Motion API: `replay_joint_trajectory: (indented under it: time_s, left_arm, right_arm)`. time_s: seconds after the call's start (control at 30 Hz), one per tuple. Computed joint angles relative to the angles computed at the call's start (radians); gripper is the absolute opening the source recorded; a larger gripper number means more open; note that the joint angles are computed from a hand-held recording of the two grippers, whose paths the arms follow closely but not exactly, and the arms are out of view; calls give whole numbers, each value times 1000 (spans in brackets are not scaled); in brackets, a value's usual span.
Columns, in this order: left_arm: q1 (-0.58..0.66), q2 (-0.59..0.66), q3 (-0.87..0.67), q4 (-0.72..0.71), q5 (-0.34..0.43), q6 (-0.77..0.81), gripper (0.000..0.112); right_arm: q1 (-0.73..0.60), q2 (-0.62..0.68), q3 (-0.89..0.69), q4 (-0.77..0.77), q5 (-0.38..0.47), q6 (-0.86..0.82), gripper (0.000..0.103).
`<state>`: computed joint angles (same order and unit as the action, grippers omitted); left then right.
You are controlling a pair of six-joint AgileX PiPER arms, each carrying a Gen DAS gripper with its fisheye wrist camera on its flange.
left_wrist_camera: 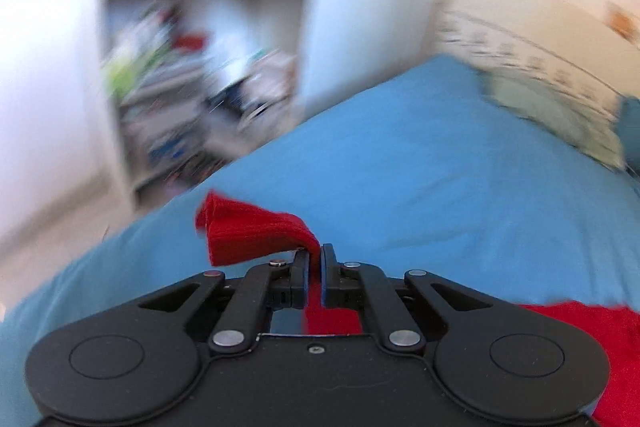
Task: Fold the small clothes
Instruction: 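Carry the sleeve with the left gripper across the body and open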
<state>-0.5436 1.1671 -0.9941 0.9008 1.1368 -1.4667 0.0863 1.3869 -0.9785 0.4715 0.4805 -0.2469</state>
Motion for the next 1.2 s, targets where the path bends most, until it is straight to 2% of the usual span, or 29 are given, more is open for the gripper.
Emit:
replay_joint_trajectory:
  time_s: [0.07,0.2,0.33,0.43,0.57,0.67,0.73,0.77,0.83,0.87,0.9,0.97,1.1,1.2]
  left_arm:
    - [-113,104,-122,50,31,3,5]
    - [-275,355,-400,86,1,22,5]
    - [-361,654,-734,13,-71,110,5]
    - [-409,884,-1001,-107,-89,243,5]
    - [-457,1167,-1319,-285,-42,369,5]
    - [-484,1324,-1508,-340,40,431,5]
    - [-497,1326,-1482,-306,31,398,7]
    - [-498,1306,-1445,-299,9,382,13]
    - [-494,1254,-1359,-311,-50,365,53]
    - [-493,1220,-1302,-307,-80,350,61]
    - [-499,1189,-1261,-288,-73,329,67]
    - [-519,1151,-1220,-256,-39,293,69]
    - [-548,963,-932,-189,-23,155,71]
    - [-565,848,-749,-148,20,82,72]
  right_arm:
    - [-74,6,-29,58,33,-77,103]
    - [-258,33,-97,212,123,-270,103]
    - [-471,93,-185,382,240,-495,103]
    - [-595,163,-270,407,310,-574,103]
    - [-698,246,-345,384,367,-631,103]
    - [-746,305,-385,366,405,-661,103]
    - [-765,338,-402,364,426,-686,103]
    - [-770,349,-408,367,434,-697,103]
    - [-768,371,-426,372,457,-712,103]
    - [-760,385,-442,373,463,-710,103]
    - [-754,395,-456,375,470,-711,103]
    - [-734,405,-477,376,480,-715,103]
    - [-627,439,-544,313,504,-674,103]
    - [-524,451,-522,274,471,-700,103]
